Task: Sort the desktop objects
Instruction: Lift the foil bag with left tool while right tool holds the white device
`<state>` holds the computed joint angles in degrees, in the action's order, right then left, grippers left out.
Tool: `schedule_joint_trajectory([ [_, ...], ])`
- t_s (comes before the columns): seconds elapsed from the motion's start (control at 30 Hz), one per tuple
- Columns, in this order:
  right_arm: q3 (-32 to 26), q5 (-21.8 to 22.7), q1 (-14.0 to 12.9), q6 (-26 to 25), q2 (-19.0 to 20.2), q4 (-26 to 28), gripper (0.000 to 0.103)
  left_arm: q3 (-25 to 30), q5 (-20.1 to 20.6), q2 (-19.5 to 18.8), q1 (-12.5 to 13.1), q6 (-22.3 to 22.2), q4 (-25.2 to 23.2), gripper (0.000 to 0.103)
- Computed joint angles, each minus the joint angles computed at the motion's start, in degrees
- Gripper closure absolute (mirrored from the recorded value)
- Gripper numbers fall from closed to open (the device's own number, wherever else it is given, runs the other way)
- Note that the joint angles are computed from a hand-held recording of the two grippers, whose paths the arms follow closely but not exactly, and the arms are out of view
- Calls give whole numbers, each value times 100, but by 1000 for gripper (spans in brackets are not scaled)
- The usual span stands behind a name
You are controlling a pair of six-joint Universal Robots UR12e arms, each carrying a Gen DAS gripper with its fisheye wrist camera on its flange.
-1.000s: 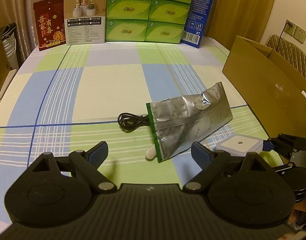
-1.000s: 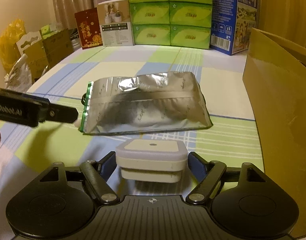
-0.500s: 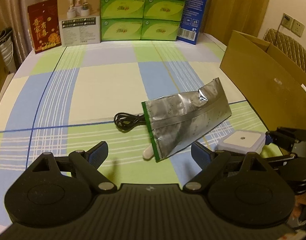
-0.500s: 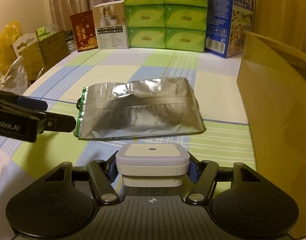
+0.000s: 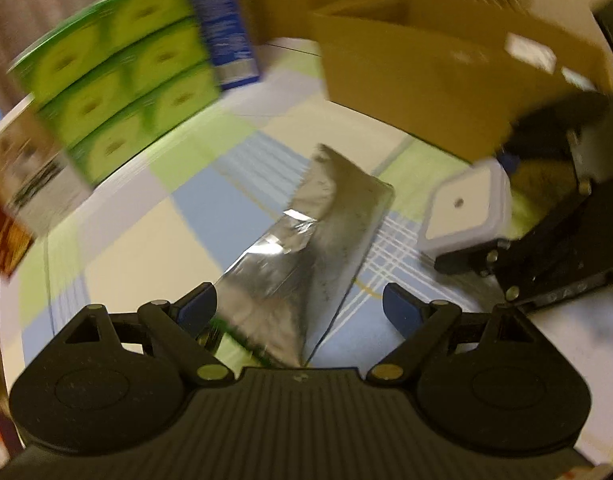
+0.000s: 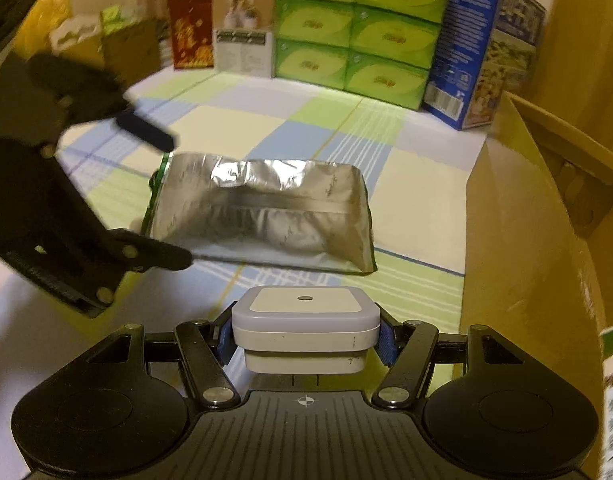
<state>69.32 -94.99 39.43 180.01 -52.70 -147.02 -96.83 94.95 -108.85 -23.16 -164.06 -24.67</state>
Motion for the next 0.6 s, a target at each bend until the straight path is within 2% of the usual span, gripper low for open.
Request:
schedule_joint_trajectory([
  [0.13, -98, 9, -9, -383, 7, 411, 41, 314, -58, -165, -50, 821, -423, 15],
  [0.3, -217, 80, -49, -903, -3, 912, 41, 734, -176, -397, -43, 1401, -996, 17],
  [0.4, -271, 51, -61, -1126, 4, 1055, 41, 974, -185, -540, -13, 1550, -1324, 20],
  [0.57, -334, 91, -72, -1217, 30, 1177, 41, 1316, -230, -753, 23, 1633, -1765, 25],
  [0.6, -343, 101, -71, -1223, 33, 1191, 41, 1368, -237, -781, 25, 1663, -1843, 32],
])
